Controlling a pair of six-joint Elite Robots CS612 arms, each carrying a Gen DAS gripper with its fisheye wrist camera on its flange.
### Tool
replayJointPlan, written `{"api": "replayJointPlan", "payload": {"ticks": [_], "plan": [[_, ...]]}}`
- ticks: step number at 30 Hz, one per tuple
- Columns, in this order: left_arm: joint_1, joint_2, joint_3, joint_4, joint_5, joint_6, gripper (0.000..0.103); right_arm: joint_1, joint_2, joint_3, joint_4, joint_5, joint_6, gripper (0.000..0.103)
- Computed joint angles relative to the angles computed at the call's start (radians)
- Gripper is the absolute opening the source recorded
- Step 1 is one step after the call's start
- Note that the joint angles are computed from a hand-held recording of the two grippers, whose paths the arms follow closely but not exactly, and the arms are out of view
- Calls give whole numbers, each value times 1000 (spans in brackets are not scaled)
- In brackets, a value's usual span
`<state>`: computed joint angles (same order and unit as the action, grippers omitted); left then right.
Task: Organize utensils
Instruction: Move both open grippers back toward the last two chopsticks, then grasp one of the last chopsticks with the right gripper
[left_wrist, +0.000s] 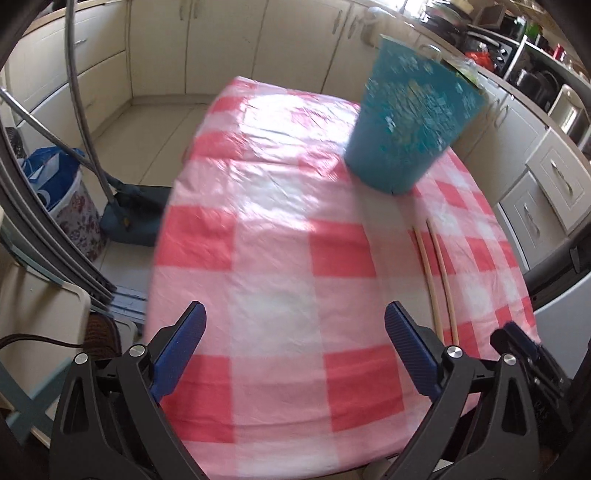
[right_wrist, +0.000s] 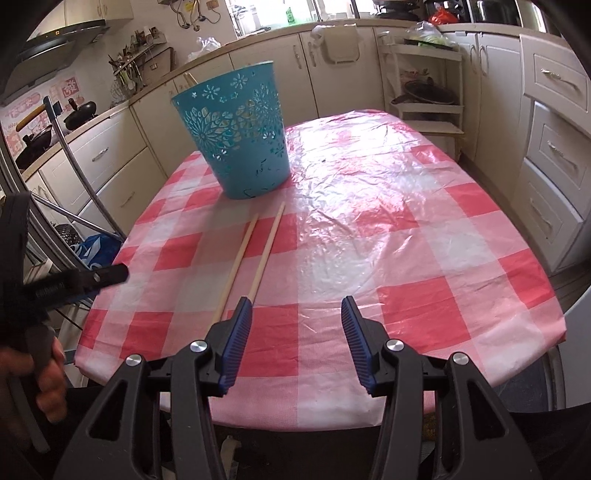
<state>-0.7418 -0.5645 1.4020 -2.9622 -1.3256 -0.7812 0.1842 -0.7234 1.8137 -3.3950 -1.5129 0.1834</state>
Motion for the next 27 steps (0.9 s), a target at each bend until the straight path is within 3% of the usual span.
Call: {"api": "replayJointPlan", "payload": {"ticks": [8,14,22,25,27], "plan": [[-22,25,-43,30,38,-5,93,-4,20,-60,68,33,-7,49],[-17,18,-33,33,56,-33,93,15,63,-169,166,-23,-61,40],[-13,15,-22,9,47,-41,93,31,104,-256,252,-103,-125,39],[-13,14,-20,3,36,-33,93,41,105,-264,264,-140,-161,31],[-13,13,-18,-6,31,-31,93,43,103,-264,272,-151,-178,16]]}}
